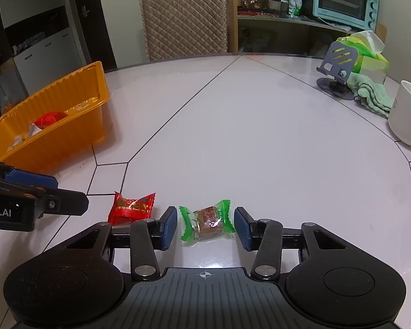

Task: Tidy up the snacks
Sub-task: 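Close the right tool on the green-wrapped candy while the left tool approaches the red candy, then close the left tool on the red candy pouch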

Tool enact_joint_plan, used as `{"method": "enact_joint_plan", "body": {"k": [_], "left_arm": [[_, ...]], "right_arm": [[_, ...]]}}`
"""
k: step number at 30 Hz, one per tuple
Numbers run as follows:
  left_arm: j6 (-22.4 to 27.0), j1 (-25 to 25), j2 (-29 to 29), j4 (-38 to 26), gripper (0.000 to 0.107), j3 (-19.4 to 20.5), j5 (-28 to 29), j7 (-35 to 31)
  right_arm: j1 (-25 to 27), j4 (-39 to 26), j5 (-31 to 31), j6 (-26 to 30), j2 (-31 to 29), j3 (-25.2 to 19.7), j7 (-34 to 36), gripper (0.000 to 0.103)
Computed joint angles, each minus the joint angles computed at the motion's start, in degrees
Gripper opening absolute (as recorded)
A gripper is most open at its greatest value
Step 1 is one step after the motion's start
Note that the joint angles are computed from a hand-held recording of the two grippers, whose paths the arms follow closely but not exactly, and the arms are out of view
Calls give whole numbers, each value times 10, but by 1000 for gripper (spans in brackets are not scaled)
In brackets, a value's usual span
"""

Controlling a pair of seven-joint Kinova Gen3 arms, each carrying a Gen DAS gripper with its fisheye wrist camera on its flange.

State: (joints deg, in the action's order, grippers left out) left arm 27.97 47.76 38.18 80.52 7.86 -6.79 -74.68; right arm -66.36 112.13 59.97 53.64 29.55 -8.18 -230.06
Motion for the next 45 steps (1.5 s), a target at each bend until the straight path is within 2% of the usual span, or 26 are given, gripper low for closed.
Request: {"method": "enact_joint_plan", "body": {"k": [5, 12, 17, 22, 27, 33, 36, 43, 45], "left_arm": [[-2, -4, 2, 0, 51, 4, 3, -7], [-10, -8, 1, 6, 53, 8, 6, -21], [-20, -17, 1, 13, 55, 21, 8, -51], [-36, -25, 9, 15, 58, 41, 3, -119], [-38, -1, 26, -1, 58, 24, -15, -163], [-38, 13, 45, -23, 57, 15, -21, -194], [-42, 7, 51, -28, 55, 26, -15, -214], [-10, -2, 65, -54, 29, 43, 10, -254], [-4, 2, 66, -57, 28, 39, 15, -255]], "right_arm": [[1, -3, -5, 3, 3, 0, 8, 44], [-2, 4, 5, 0, -1, 1, -2, 29], [0, 6, -3, 1, -6, -2, -10, 27], [-9, 20, -5, 11, -20, -4, -64, 27], [-15, 43, -6, 19, -38, -15, -132, 27], [-17, 51, -28, 39, -47, -33, -166, 27], [-21, 57, -33, 42, -51, -37, -184, 27], [-26, 55, -43, 52, -52, -44, -195, 27], [-27, 55, -42, 51, -52, -45, -199, 27]]}}
